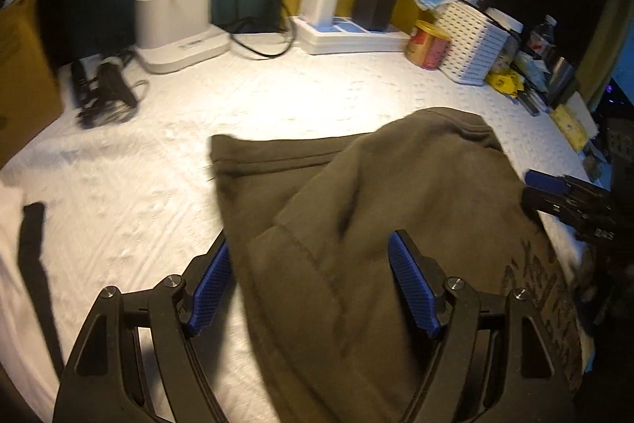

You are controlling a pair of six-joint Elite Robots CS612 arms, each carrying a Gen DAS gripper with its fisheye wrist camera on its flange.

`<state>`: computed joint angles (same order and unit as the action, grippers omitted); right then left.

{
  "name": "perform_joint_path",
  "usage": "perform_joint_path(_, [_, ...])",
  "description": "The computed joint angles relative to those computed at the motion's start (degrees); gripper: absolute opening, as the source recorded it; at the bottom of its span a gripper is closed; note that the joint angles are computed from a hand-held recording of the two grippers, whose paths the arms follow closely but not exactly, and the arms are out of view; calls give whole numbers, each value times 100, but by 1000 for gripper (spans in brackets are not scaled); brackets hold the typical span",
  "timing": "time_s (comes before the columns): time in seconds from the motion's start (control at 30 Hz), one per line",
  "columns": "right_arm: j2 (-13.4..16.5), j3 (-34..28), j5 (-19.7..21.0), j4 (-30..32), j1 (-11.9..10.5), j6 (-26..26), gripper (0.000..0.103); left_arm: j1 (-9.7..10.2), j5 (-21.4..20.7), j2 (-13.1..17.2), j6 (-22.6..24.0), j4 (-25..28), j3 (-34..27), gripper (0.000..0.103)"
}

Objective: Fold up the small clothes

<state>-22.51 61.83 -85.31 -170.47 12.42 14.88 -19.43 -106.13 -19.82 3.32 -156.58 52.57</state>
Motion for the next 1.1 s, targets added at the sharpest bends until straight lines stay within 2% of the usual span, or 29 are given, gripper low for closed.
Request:
perform_joint_path(0.17, [187, -391, 259, 188, -45, -50, 63, -68, -88, 53, 479, 68, -89, 77])
perform_joint_path(0.3, [341, -705, 507, 401, -65, -161, 63, -80, -221, 100, 608, 107, -171, 77])
perform_joint_path(0.37, [413, -859, 518, 539, -52, -281, 63, -111, -122, 90, 664, 31, -132, 77])
perform_joint_path(0.47, [471, -983, 510, 621, -35, -410, 63, -134, -185, 90, 797, 22, -118, 76])
perform_joint_path(0.57, [515, -1133, 156, 844, 59, -796, 65, -159, -88, 87, 842, 2, -115, 69])
perform_joint_path(0.63, [557, -1232, -33, 942, 116, -1038, 65, -167, -82, 79, 898, -23, -97, 53])
perform_joint_path(0.77, [604, -1323, 33, 1004, 131, -1265, 64, -186, -97, 65, 1047, -24, -68, 42])
perform_joint_path(0.8, [608, -1335, 23, 1021, 143, -1340, 61, -181, -167, 66, 1075, -9, -71, 35])
perform_joint_path(0.83, [612, -1340, 54, 1014, 155, -1436, 53, -178, -204, 68, 1084, 4, -74, 32])
perform_joint_path(0.87, [606, -1326, 102, 990, 164, -1518, 42, -186, -180, 59, 1088, -19, -53, 31])
perform_joint_path(0.9, [600, -1312, 165, 969, 168, -1559, 37, -196, -166, 47, 1113, -40, -27, 27])
perform_joint_path(0.97, [592, -1292, 222, 937, 187, -1620, 25, -214, -121, 24, 1101, -89, 24, 26])
perform_joint_path(1.1, [576, -1264, 82, 885, 235, -1681, 22, -231, -68, -19, 1049, -162, 109, 25])
